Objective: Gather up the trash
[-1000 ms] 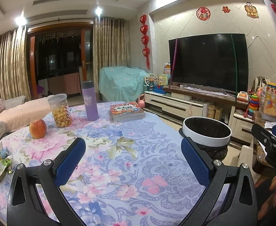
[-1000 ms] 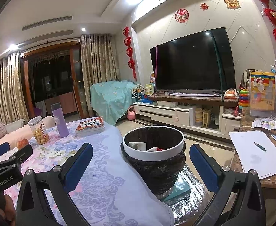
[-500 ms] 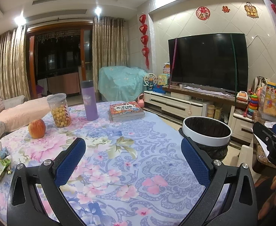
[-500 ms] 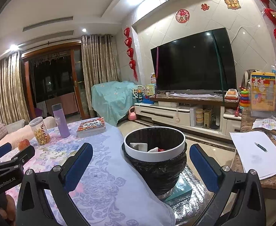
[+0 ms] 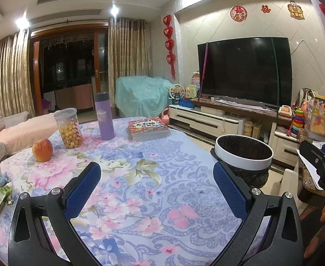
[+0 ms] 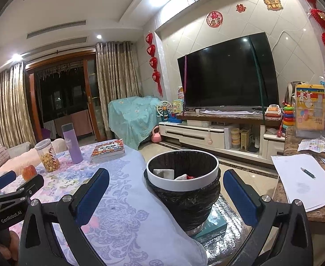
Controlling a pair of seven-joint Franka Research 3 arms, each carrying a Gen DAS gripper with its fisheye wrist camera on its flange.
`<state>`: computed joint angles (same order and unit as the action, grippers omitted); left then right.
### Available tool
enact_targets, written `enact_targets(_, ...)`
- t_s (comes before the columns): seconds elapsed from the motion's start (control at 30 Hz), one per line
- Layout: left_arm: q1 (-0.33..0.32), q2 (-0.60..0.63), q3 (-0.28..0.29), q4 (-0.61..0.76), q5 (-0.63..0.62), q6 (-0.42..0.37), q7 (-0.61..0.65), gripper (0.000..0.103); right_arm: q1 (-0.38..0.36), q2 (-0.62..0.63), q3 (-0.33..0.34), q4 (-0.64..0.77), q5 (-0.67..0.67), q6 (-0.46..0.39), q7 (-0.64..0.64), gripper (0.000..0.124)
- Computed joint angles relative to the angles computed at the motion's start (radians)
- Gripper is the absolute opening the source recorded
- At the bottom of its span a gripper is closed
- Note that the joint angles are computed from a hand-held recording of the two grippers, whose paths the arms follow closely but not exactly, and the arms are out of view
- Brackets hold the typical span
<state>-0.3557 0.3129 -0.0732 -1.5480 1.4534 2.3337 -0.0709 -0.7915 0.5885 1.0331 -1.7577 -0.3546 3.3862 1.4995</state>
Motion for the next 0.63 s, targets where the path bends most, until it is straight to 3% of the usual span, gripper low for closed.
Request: enact_targets(0.63,0.026,0.037,0.018,0.032,-0.075,0.077,0.045,0.103,0.036,0.023,0.007,0.042,0.101,-0.06,-0.102,0.103)
